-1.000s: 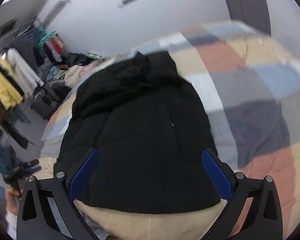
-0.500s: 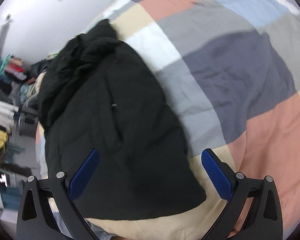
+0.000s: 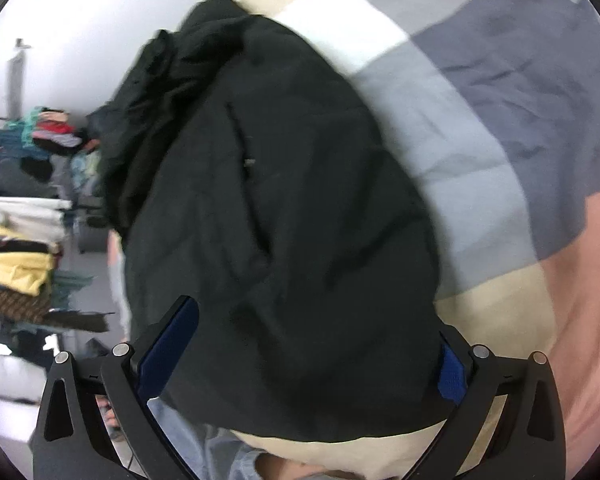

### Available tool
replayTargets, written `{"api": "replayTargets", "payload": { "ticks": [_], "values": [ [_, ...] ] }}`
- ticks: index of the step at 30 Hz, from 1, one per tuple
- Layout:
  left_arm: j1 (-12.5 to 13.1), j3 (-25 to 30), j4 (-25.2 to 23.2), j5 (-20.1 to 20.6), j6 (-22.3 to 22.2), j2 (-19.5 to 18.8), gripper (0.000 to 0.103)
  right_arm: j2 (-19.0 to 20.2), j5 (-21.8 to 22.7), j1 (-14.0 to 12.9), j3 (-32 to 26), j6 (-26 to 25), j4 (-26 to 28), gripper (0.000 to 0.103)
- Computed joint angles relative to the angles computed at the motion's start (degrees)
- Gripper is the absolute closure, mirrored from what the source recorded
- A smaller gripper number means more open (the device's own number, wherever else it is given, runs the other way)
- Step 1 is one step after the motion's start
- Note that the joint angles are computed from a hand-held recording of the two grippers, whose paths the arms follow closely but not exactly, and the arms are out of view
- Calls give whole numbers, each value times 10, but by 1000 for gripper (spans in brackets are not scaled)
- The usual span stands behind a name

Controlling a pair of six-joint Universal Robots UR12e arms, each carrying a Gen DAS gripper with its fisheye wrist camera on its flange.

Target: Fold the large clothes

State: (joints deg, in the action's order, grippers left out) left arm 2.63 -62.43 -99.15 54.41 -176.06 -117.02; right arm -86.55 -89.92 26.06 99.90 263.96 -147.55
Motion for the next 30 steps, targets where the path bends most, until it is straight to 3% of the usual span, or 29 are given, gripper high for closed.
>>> {"api": "replayTargets", "payload": {
  "ticks": [6, 13, 16, 17, 21, 25, 30],
  "values": [
    [-11, 25, -29, 20, 19, -14, 4, 3, -14, 8, 7, -22, -76, 2],
    [-3, 20, -41, 14, 30, -12, 20, 17, -17, 12, 4, -26, -133, 36],
    [-7, 14, -28, 18, 44, -5, 37, 23, -19, 14, -12, -44, -100, 50],
    [-9, 14, -31, 15, 50, -4, 48, 24, -19, 14, -15, -42, -90, 51],
    [-18, 12, -17, 30, 77, 2, 69, 20, -24, 13, -15, -6, -45, 50],
    [-29, 4, 16, 57, 96, 13, 79, 15, -46, 15, -22, 29, 28, 49],
    [-38, -3, 44, 91, 113, 22, 82, 15, -45, 13, -21, 35, 53, 41]
  ]
}}
